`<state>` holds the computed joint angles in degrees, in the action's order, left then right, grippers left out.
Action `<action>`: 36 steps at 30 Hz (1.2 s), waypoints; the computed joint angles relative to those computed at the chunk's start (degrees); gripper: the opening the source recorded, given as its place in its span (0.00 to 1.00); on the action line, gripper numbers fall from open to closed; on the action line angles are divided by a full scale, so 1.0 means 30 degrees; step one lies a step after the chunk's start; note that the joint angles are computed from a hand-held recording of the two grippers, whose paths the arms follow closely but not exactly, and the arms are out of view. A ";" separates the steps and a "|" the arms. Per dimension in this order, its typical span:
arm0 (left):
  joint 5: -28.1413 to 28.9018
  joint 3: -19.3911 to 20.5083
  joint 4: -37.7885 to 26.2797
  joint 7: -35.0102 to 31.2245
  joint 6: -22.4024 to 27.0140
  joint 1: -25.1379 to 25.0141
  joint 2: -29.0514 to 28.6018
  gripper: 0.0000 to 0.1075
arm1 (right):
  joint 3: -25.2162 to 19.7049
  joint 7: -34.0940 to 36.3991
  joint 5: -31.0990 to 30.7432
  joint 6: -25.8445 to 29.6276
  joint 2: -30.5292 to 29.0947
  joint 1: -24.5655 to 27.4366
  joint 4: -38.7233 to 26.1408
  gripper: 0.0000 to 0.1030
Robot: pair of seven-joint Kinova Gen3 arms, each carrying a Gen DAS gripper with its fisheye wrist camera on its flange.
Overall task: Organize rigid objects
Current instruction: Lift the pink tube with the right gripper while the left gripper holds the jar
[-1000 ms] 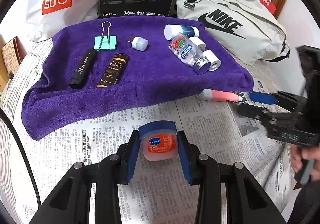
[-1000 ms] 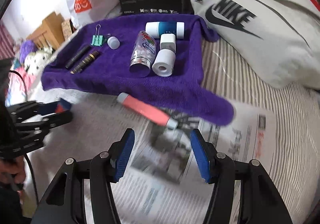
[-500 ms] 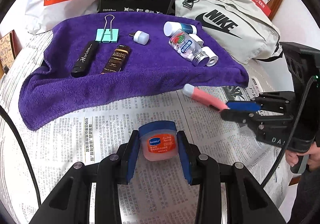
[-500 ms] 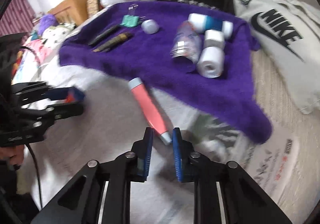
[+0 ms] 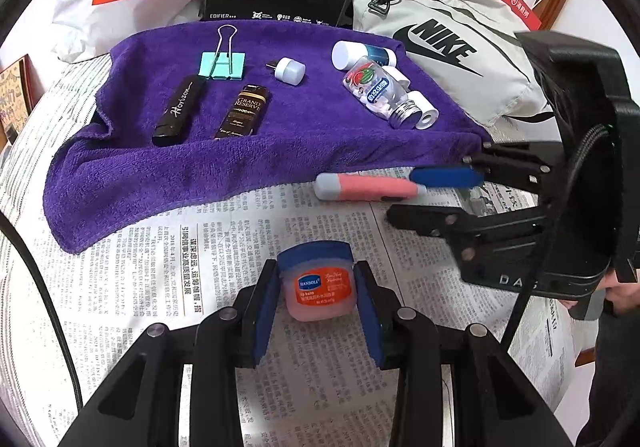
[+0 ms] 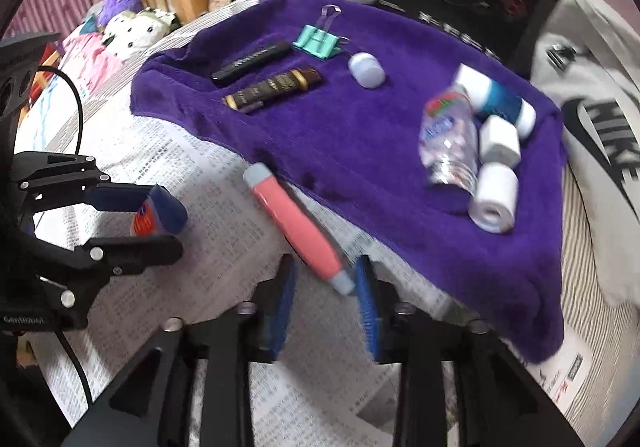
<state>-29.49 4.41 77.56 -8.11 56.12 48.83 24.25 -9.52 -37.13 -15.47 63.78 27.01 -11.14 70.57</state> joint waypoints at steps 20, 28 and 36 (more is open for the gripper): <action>0.0165 0.0192 -0.0200 -0.0011 0.0707 0.0194 -0.0029 0.33 | 0.0508 -0.0219 -0.0118 0.1149 -0.0681 0.0846 0.0778 0.20; 0.0351 0.0329 0.0046 0.0229 0.1309 0.0240 -0.0331 0.33 | -0.0288 0.0865 -0.1371 0.0739 -0.0868 0.1114 0.0139 0.37; 0.0218 0.0510 0.0808 0.1025 0.1330 0.0120 -0.0827 0.33 | -0.0183 0.1012 0.0427 0.1742 0.0610 -0.1417 -0.2048 0.37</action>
